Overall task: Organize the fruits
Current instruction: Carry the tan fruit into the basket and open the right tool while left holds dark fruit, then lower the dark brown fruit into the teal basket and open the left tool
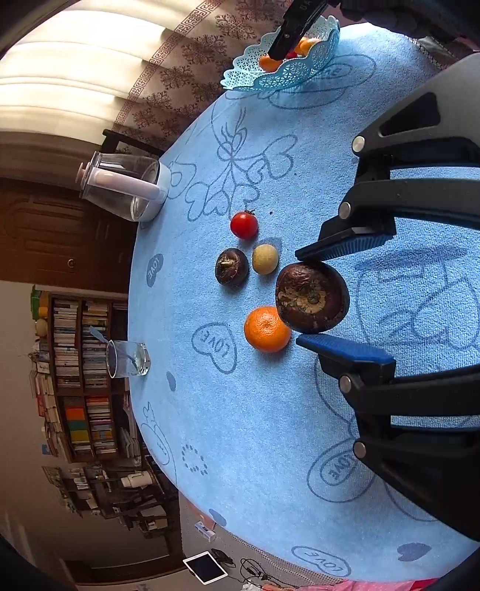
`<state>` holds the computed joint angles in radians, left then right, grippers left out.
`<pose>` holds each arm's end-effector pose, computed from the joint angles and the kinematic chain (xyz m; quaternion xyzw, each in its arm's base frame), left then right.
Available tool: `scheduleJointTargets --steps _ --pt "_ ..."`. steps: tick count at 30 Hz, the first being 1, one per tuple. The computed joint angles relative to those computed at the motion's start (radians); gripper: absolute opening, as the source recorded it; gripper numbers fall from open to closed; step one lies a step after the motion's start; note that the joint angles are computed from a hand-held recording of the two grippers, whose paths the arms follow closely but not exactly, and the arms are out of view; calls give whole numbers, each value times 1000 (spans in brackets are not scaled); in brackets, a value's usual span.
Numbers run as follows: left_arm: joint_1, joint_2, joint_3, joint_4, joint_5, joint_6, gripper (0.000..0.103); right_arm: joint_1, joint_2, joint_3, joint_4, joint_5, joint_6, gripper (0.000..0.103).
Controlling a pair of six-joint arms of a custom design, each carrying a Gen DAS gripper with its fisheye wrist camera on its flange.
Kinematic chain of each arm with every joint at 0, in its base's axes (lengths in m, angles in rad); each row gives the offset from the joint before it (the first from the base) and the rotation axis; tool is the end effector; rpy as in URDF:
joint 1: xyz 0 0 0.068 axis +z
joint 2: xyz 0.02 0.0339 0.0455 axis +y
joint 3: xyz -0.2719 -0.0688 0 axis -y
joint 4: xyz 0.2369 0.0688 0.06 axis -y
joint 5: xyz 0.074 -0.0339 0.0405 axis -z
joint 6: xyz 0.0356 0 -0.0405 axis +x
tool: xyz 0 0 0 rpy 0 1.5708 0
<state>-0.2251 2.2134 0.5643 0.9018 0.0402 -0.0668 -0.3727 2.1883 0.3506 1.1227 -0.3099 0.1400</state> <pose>0.2966 -0.0694 0.0158 0.0805 0.9127 -0.0764 0.3932 0.2408 -0.0825 0.0201 0.1660 0.8858 0.0919 0.4235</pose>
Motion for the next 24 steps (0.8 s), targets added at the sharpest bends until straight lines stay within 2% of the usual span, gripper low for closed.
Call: scheduleJointTargets --steps 6,8,14,20,24 --pt "-69 -21 9 -27 -41 0 41 -111 1 -27 68 -68 17 67" --pt "-98 -29 17 -43 -53 -1 41 -156 5 -38 98 -94 29 75" --pt "-200 -39 64 -106 -86 -1 41 -290 28 -35 140 -151 59 81" --pt "-310 -32 153 -196 -84 -5 41 -354 78 -52 254 -132 67 83" --pt "-385 -15 217 -243 -83 0 41 -377 93 -45 263 -148 61 83"
